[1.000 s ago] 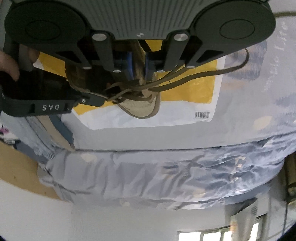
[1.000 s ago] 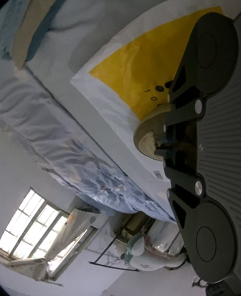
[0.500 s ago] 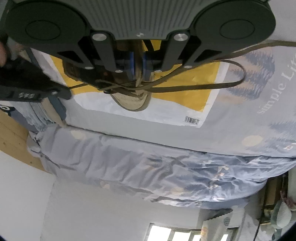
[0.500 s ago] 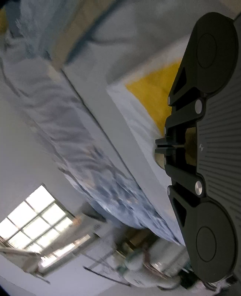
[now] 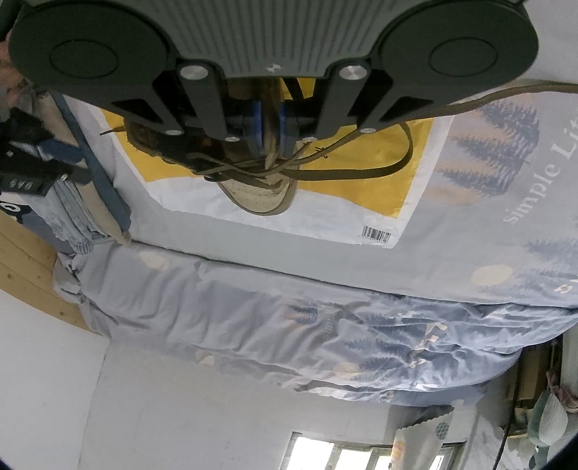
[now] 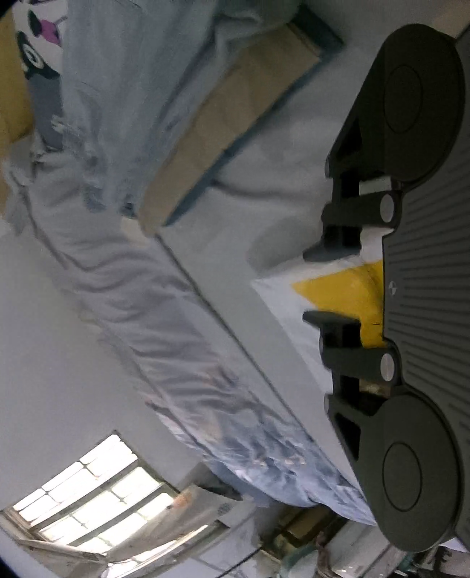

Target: Lace up shoes with both hands

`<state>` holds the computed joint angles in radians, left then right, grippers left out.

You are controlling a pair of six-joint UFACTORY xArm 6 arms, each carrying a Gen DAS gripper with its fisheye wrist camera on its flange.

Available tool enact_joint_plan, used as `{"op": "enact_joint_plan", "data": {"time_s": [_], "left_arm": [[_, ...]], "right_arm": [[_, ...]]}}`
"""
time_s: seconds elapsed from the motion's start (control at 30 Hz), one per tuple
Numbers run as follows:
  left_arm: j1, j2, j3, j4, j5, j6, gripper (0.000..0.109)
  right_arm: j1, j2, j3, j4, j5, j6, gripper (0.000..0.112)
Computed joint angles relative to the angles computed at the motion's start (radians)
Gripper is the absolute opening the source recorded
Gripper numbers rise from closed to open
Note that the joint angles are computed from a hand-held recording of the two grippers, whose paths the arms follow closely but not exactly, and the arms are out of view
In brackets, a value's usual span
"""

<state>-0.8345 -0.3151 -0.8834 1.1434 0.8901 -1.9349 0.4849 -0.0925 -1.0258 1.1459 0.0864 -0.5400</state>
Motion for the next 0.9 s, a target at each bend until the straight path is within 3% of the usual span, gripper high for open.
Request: {"op": "enact_joint_plan", "data": {"time_s": [0.1,0.2,0.27,0.4,0.67,0.9], "left_arm": [[-0.005,0.009,-0.009,0.001,0.005,-0.009,0.009],[-0.006,0.010,-0.010,0.001,0.006,-0.010,0.010],[-0.008,0.010,-0.010,0.001,0.007,-0.008,0.010],[-0.004,0.006,-0.007,0.001,0.001,-0.006,0.010],[-0.003,0.004,-0.003,0.006,-0.004,-0.014,0.009],[-0.003,0.005,-0.004,0.008,-0.001,-0.015,0.009]], "right_arm": [[0.013,-0.024,-0.013,0.143,0.001,-0.108,0.034],[0.009,-0.062,-0.007,0.280,0.133,-0.195,0.035],[0.008,-0.075,0.003,0.293,0.235,-0.198,0.035],[0.011,-0.068,0.019,0.251,0.341,-0.100,0.035],[-0.012,0.029,-0.023,0.367,0.390,-0.019,0.035],[0.017,0.085,-0.073,0.469,0.353,-0.091,0.035]]}}
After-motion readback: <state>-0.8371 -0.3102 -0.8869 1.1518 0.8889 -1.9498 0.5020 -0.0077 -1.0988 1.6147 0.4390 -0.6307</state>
